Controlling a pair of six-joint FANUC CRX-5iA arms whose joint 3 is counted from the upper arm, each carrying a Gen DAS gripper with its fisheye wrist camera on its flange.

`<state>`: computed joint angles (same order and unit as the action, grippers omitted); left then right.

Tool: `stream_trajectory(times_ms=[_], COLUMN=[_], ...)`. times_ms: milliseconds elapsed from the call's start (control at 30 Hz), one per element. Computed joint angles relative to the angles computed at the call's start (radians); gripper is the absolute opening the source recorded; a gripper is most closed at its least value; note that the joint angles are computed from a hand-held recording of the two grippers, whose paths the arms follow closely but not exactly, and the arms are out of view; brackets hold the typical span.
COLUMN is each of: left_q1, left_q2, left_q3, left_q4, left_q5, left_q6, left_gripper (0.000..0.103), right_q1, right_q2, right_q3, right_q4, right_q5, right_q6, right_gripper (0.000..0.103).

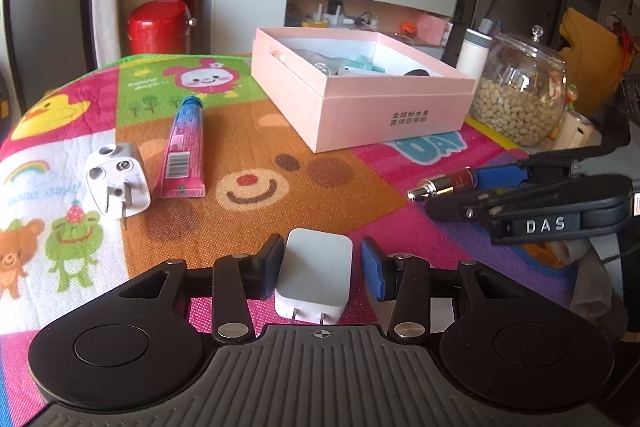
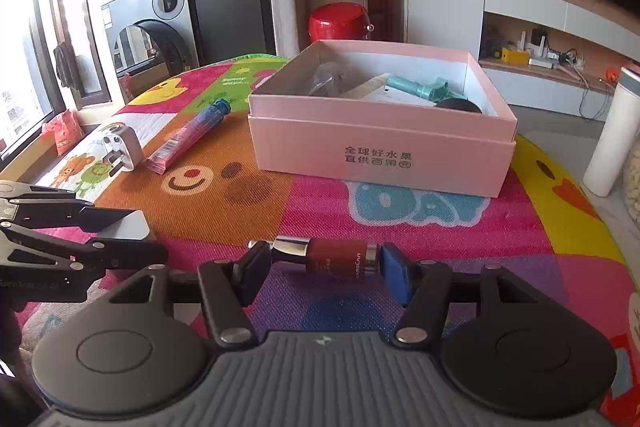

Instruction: Organize rigid objects

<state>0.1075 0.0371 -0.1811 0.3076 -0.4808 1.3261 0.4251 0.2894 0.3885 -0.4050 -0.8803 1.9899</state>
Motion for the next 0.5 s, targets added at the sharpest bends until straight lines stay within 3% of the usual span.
stream_trajectory(times_ms=[33,200,500], left_q1=[-0.001,-0.005,-0.002], left_q2=[0.001,0.000,-0.006], left_q3=[0.002,-0.034,-0.073], left_q4=[-0.007,0.041,0.126], left_q5=[0.001,0.065,0.105], left_q6=[0.008,-0.059,-0.135], left_gripper=[0.046,0.046,0.046], right_q1=[-0.002,0.021,0.005], right_q2=[0.007,-0.052,-0.032], right_q3=[0.005,-0.114,-0.077], right_q4=[-0.004,-0.009,-0.035], right_q5=[-0.010,0.131,0.082], right_q6=[-0.005,0.079,0.089], right_gripper=[0.066,0.073,0.081])
